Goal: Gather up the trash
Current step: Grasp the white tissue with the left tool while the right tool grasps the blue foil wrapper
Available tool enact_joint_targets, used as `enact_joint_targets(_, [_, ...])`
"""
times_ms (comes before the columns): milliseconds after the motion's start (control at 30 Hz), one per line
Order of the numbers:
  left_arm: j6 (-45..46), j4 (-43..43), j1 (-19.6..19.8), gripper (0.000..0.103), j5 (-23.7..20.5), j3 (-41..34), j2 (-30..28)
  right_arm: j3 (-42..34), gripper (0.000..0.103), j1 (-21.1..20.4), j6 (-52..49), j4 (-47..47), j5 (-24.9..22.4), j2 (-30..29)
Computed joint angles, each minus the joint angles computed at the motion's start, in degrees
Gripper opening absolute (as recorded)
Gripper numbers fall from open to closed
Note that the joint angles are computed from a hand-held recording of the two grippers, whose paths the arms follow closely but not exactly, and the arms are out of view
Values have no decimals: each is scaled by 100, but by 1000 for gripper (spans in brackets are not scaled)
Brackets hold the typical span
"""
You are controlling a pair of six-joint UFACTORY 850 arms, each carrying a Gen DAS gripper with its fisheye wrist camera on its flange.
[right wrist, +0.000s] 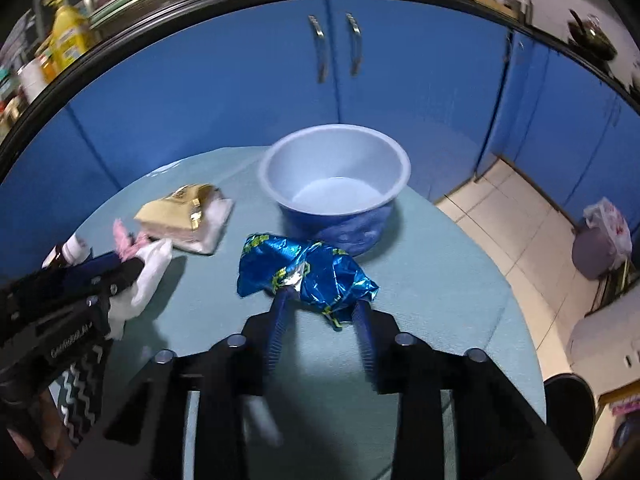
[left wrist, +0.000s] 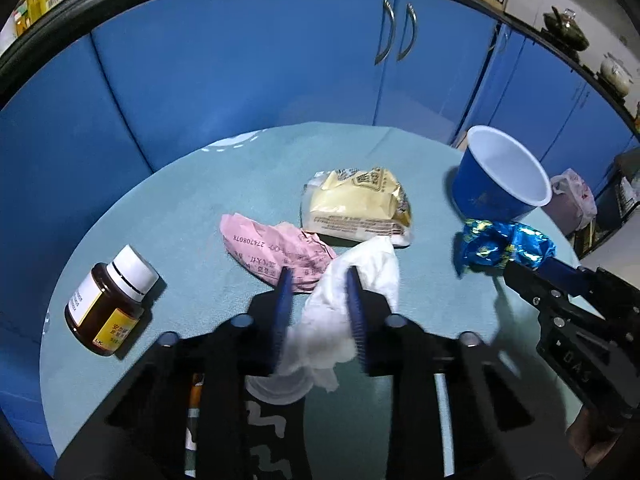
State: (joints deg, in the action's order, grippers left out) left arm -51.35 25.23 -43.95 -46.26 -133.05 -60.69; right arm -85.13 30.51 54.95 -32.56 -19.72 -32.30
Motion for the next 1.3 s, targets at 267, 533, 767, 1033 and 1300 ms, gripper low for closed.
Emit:
enact_joint_targets(267, [-244, 144, -63, 11, 211, 383, 340, 448, 12, 7, 299, -226, 314, 431])
enact_joint_targets(533, [-419, 468, -249, 11, 231, 303, 443, 933, 12, -10, 1244, -1071, 292, 981])
enact_joint_targets(767, [-401, 647, -445, 11, 53, -39, 333, 1379, 12, -85, 1921, -1704, 268, 1437])
enact_joint_targets(1033, [-139, 425, -302, 24, 173, 343, 455, 1614, 12, -89, 2272, -2041, 368, 1603])
enact_joint_targets(1300, [-552, 1158, -336, 100, -77, 81, 177, 1491, 12, -198, 1911, -1610, 527, 1427])
